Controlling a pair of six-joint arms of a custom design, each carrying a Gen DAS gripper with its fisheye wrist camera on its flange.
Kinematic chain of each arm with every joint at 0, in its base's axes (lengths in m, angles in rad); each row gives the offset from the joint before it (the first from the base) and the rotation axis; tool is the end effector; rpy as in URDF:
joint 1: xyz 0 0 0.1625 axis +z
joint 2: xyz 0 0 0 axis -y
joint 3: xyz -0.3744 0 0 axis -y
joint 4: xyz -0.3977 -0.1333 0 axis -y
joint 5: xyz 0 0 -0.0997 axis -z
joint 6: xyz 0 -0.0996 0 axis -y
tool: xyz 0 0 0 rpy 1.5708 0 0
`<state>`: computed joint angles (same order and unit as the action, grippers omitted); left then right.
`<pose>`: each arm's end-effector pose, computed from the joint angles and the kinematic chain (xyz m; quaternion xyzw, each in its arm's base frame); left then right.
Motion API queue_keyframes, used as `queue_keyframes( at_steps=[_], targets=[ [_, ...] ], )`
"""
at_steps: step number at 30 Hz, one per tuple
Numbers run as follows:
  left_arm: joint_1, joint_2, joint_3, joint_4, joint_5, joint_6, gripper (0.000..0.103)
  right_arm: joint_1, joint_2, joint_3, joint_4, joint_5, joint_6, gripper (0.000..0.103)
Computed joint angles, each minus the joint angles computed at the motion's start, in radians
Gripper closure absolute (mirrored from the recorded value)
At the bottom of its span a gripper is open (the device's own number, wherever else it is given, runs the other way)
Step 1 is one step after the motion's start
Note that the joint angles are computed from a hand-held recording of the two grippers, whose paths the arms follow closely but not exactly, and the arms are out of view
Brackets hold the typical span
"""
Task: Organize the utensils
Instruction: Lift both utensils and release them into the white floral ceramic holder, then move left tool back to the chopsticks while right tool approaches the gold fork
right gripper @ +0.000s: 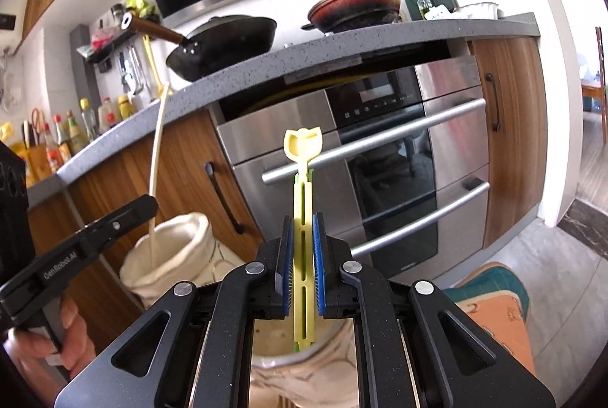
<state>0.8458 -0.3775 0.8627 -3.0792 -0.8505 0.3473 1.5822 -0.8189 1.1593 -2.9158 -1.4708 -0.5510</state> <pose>-0.3919 -0.7425 0.1612 0.2685 0.7897 -0.5077 0.2158 0.1520 -0.7660 0.3342 0.2660 -0.8343 0.4751 0.0859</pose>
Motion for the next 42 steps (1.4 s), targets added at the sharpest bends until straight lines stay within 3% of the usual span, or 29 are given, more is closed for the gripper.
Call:
queue_keyframes(
  at_steps=[16, 19, 22, 23, 26, 30, 34, 38, 42],
  targets=[
    [-0.017, -0.062, 0.095, 0.043, 0.035, -0.078, 0.098, 0.009, -0.054, 0.076, 0.005, -0.046, -0.034, 0.092],
    [-0.02, -0.062, 0.096, 0.047, 0.044, -0.074, 0.096, 0.009, -0.059, 0.083, -0.001, -0.047, -0.033, 0.086],
    [-0.026, -0.066, 0.102, 0.043, 0.054, -0.071, 0.085, 0.012, -0.062, 0.085, -0.007, -0.059, -0.027, 0.083],
    [-0.027, -0.072, 0.108, 0.043, 0.056, -0.074, 0.077, 0.012, -0.065, 0.088, -0.009, -0.06, -0.023, 0.082],
    [-0.035, -0.092, 0.145, 0.012, 0.064, -0.063, 0.072, 0.015, -0.085, 0.108, -0.021, -0.06, -0.01, 0.068],
    [-0.043, -0.137, 0.227, -0.019, 0.091, -0.089, 0.051, 0.017, -0.129, 0.163, -0.045, -0.05, -0.004, 0.047],
    [-0.057, -0.197, 0.33, -0.037, 0.135, -0.131, 0.042, 0.022, -0.172, 0.22, -0.059, -0.044, -0.021, 0.027],
    [-0.067, -0.245, 0.431, -0.051, 0.177, -0.158, 0.034, 0.025, -0.203, 0.265, -0.055, -0.059, -0.046, 0.019],
    [-0.069, -0.272, 0.5, 0.035, 0.239, -0.223, 0.027, 0.019, -0.237, 0.318, -0.051, -0.088, -0.066, 0.012]
  ],
)
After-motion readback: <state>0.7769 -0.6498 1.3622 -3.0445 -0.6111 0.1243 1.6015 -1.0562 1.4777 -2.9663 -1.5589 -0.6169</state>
